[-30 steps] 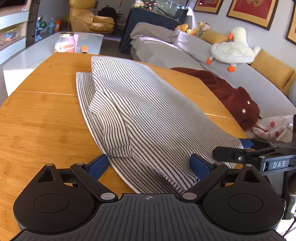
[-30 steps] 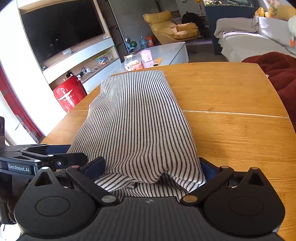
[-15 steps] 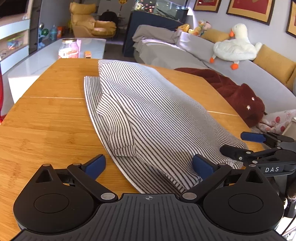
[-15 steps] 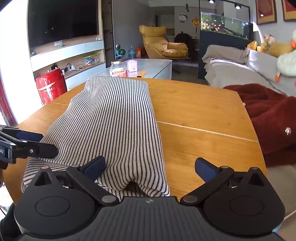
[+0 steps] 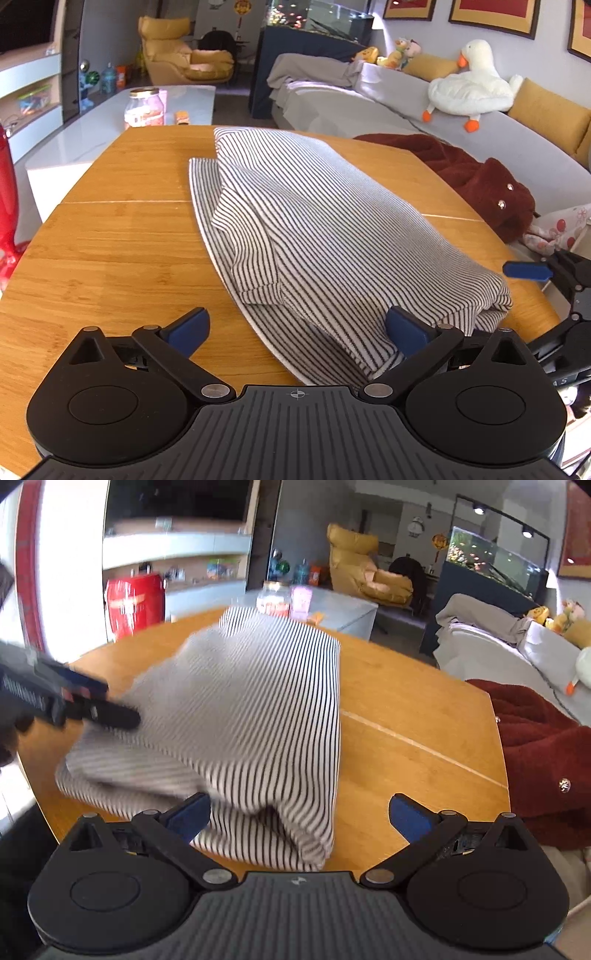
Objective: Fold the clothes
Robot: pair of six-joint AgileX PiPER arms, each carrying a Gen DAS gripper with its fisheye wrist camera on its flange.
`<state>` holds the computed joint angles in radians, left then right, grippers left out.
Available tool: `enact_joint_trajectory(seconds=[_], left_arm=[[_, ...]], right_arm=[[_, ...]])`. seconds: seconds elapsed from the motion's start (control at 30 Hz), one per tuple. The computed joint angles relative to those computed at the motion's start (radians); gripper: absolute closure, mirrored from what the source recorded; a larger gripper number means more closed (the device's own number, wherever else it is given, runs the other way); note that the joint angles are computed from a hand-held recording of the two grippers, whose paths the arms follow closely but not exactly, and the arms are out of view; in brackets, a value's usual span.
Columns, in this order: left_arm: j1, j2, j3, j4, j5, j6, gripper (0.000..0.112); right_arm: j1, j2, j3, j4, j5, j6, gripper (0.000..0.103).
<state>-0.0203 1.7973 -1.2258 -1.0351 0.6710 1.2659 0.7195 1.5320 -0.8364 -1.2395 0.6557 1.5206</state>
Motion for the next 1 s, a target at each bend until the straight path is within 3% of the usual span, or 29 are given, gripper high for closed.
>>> enact_joint_trajectory(seconds=[0.1,0.23,0.37,0.53,0.6,0.67,0.73,0.77,0.87,1.0], left_arm=[[0.018,-0.025,0.031,-0.004,-0.008,0.039,0.009],[0.030,-0.053,0.056,0.005,-0.023,0.057,0.009],[0.039,-0.070,0.078,-0.009,-0.027,0.078,0.009],[0.079,-0.111,0.103,-0.036,0.004,0.149,0.009],[0.090,-0.118,0.102,-0.014,0.000,0.141,0.009],[0.098,-0.114,0.097,0.006,-0.009,0.121,0.009],[0.105,-0.107,0.091,0.015,-0.013,0.107,0.009],[0.105,-0.104,0.088,0.015,-0.014,0.101,0.009],[0.113,-0.103,0.086,-0.007,0.006,0.118,0.009],[0.126,-0.118,0.092,-0.019,0.037,0.147,0.009]], right_arm=[[0.010,-0.034,0.011,0.007,-0.012,-0.020,0.000],[-0.043,-0.156,0.053,-0.064,-0.148,0.061,0.000],[-0.062,-0.131,0.021,-0.137,-0.105,0.148,0.000],[-0.118,-0.016,-0.025,0.036,-0.120,-0.056,0.000],[-0.091,-0.034,-0.008,-0.018,-0.096,-0.016,0.000],[-0.047,-0.075,0.007,-0.080,-0.077,-0.023,0.009],[-0.024,-0.118,0.022,-0.093,-0.143,-0.093,0.026],[-0.015,-0.129,0.021,-0.062,-0.189,-0.168,0.028],[0.042,-0.089,0.002,-0.046,-0.224,-0.311,0.029],[0.111,0.013,-0.044,-0.100,-0.162,-0.380,0.028]])
